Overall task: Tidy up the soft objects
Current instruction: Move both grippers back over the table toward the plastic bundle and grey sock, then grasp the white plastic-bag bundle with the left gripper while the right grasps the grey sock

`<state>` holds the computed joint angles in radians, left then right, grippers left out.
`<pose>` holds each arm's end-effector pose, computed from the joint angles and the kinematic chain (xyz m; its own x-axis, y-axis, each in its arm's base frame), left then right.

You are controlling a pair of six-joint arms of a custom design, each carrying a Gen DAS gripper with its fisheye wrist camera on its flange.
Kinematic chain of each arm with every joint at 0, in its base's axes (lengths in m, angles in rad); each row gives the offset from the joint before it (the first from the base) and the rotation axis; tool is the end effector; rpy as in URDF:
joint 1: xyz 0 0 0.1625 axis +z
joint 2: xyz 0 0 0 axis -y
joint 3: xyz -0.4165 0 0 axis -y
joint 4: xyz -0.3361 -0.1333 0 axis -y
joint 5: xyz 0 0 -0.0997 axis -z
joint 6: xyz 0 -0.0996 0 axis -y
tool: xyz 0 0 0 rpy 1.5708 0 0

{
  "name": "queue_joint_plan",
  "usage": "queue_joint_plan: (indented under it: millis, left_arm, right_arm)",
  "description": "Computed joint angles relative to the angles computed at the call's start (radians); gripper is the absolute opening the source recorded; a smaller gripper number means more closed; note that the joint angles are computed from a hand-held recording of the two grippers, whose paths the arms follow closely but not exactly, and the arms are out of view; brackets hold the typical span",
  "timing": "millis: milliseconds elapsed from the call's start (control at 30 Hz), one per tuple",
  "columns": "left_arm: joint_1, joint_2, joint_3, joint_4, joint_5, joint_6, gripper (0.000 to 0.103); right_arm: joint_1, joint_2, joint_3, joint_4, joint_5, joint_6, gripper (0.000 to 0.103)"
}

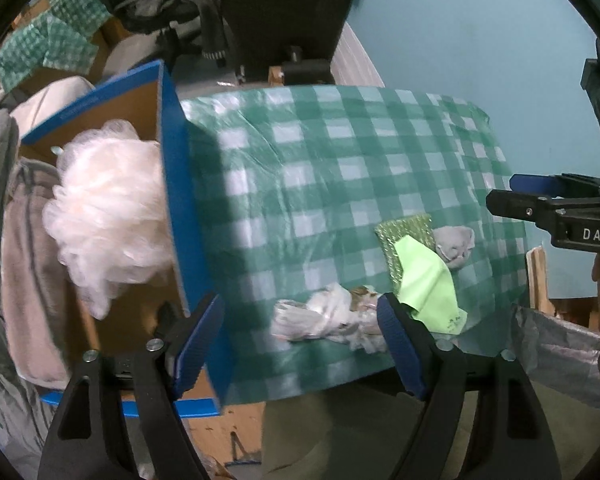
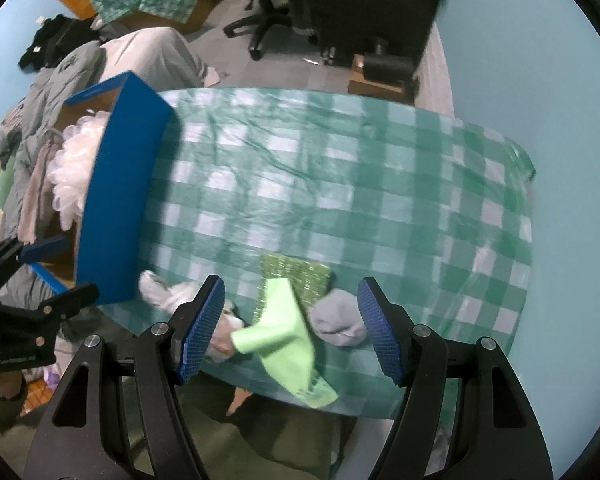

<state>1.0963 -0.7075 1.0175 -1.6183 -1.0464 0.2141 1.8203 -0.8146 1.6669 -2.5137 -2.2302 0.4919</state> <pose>-0.1617 -0.7157 0.2215 -0.6007 0.6819 -0.4174 0.5822 0.7309 0.3563 0.2215 -0.5766 0.1431 -0.8033 0.3311 0.4951 0.1514 0.9174 -0.3679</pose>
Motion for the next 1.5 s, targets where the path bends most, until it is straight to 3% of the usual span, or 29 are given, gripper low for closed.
queue_joint_plan:
  millis: [200, 467, 1033, 1433, 1500]
  left_arm:
    - [-0.003, -0.012, 0.074, -0.014, 0.0, -0.052, 0.082]
    - [0.005, -0.018, 0.14, -0.041, -0.011, -0.143, 0.083]
    - [0.048, 0.007, 0.23, -0.087, 0.005, -0.361, 0.086]
    - [0.048, 0.024, 0.292, -0.15, 0.055, -0.389, 0.087]
    - [0.045, 0.025, 0.311, -0.172, 0.064, -0.38, 0.087]
  right_arm:
    - [-0.042, -0.034, 0.085, -0.049, 0.021, 0.011, 0.07]
    - [-0.085, -0.033, 0.159, -0.124, 0.056, -0.042, 0.07]
    - [-0.144, 0.019, 0.206, -0.206, 0.084, -0.16, 0.07]
    - [-0.165, 0.072, 0.209, -0.254, 0.067, -0.213, 0.07]
    - [-0.166, 0.075, 0.212, -0.268, 0.065, -0.221, 0.063]
